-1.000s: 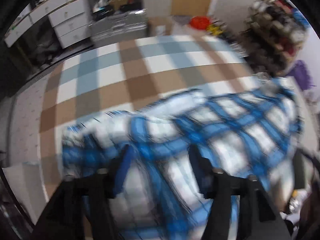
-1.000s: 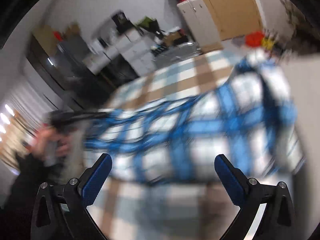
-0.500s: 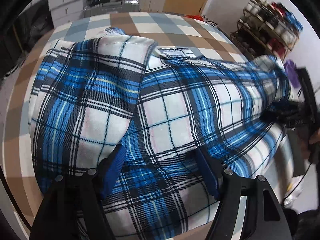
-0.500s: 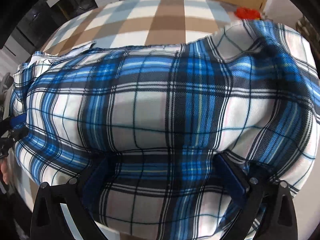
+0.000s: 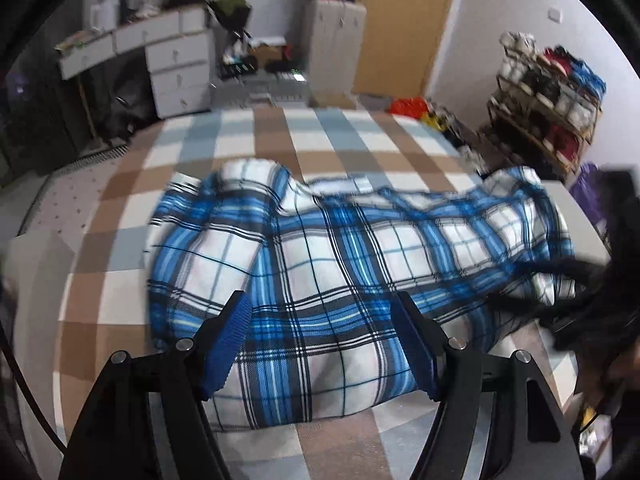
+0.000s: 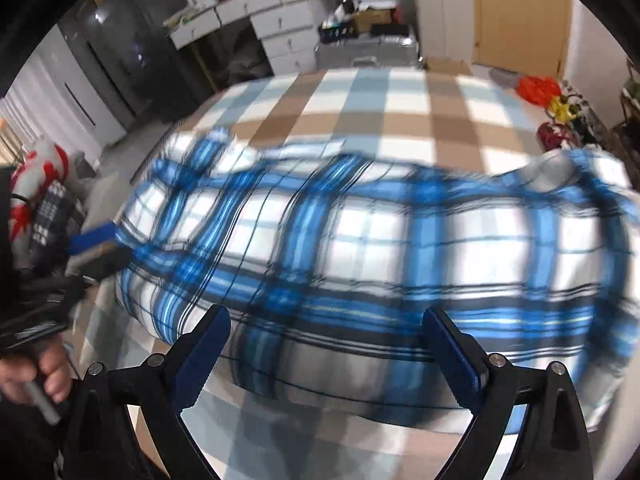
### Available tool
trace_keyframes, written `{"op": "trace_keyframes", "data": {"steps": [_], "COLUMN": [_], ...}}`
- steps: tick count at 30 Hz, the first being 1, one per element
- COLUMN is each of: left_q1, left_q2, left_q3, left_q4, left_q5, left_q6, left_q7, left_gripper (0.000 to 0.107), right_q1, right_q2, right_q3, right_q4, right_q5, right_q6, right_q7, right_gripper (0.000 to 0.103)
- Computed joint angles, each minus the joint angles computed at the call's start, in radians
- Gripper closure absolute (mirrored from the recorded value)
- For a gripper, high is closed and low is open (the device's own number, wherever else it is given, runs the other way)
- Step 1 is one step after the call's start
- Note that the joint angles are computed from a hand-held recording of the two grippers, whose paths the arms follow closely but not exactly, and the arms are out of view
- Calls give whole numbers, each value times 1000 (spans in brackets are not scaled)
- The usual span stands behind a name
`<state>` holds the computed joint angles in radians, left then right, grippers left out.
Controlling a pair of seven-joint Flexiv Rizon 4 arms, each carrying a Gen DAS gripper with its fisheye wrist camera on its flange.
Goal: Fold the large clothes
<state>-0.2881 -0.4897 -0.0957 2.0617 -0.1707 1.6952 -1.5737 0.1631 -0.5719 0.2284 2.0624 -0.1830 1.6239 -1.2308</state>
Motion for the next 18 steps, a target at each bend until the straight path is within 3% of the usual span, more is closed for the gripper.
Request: {"op": "trace_keyframes", "data": {"steps": [1, 4, 8, 11, 13, 16, 18], "left_q1": [-7, -57, -148, -181, -175, -103, -120], "left_q2": [3, 6, -23, -39, -31, -29, -26], "left_q3": [6, 57, 161, 192, 186, 124, 146], "left_q4": [15, 35, 28, 37, 63, 75, 85], "left_q5": [-5, -17, -47, -75, -84, -70, -86], "left_q6": [34, 80, 138, 176, 200, 200, 204], "left_q7": [-19, -50, -57, -42, -29, -12, 2], "left_gripper": [39, 39, 39, 38, 38, 37, 37], "right_q1": [-1, 53, 281, 419, 405, 235, 163], "right_q2": [-27, -72, -80, -91, -88, -77, -56], "right_q3": [16, -42, -291, -442, -427, -243, -167], "right_q4": [-42, -75, -49, -32, -42, -93, -74], "right_q5": [23, 28, -37, -78, -95, -83, -40], "right_q6": [-31, -53, -56, -58, -87, -153, -86], "right_q7": [2, 78, 172, 252, 270, 229, 220], "right_gripper": [5, 5, 3, 0, 0, 0, 2]}}
